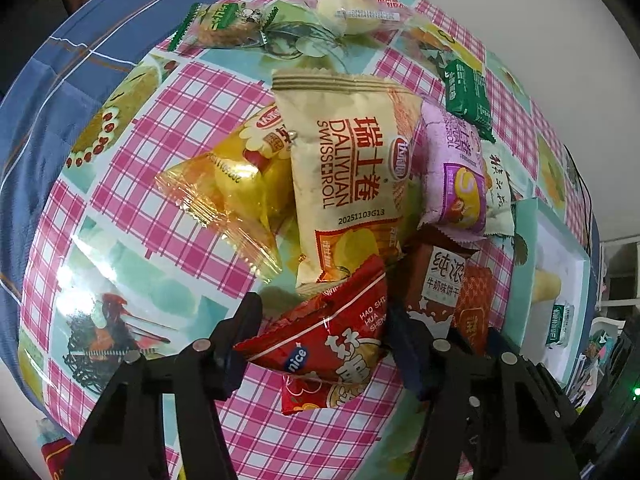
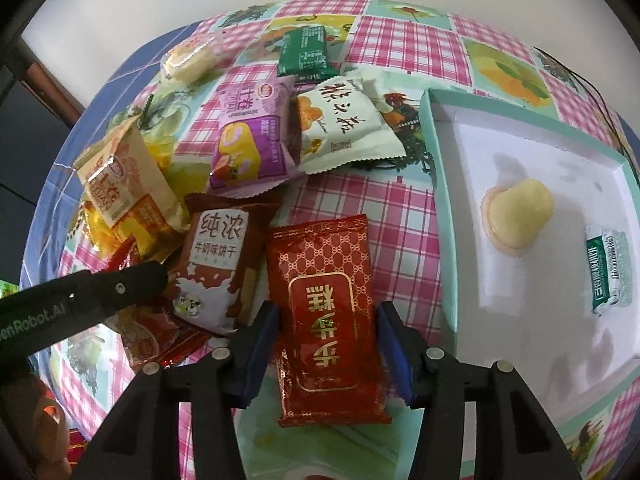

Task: Organize snacks
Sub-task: 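Grasp the red packet with the right tool while the left tool grasps the red nice bag, then carry both red snacks into the white tray and open both tools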

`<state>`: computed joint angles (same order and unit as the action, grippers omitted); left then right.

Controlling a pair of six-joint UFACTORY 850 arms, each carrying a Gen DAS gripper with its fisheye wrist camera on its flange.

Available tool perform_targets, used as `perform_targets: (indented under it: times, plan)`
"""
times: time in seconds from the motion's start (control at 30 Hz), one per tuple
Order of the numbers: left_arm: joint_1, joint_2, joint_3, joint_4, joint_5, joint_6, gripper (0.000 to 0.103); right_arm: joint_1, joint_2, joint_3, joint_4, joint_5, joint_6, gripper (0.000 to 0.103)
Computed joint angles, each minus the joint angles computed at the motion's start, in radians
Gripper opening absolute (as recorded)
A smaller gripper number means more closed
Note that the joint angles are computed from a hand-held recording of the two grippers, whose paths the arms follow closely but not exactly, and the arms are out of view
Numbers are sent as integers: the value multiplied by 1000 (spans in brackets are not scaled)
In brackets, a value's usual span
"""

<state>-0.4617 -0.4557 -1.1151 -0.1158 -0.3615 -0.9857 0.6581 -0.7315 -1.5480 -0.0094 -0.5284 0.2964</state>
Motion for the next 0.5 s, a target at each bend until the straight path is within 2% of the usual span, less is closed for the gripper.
perform_targets:
  times: [0.2,0.4,0.5]
  plan:
    - [-13,-35,-33,17,-6,-24,62,42,-17,-22,-171,-30,85,57]
    - [-19,-42,-38,40,-3,-51,58,42,-15,-15,-154,-13,80,56]
    - [-19,-30,-32,51,-1,-62,56,35,-6,-6,-152,-8,87,50]
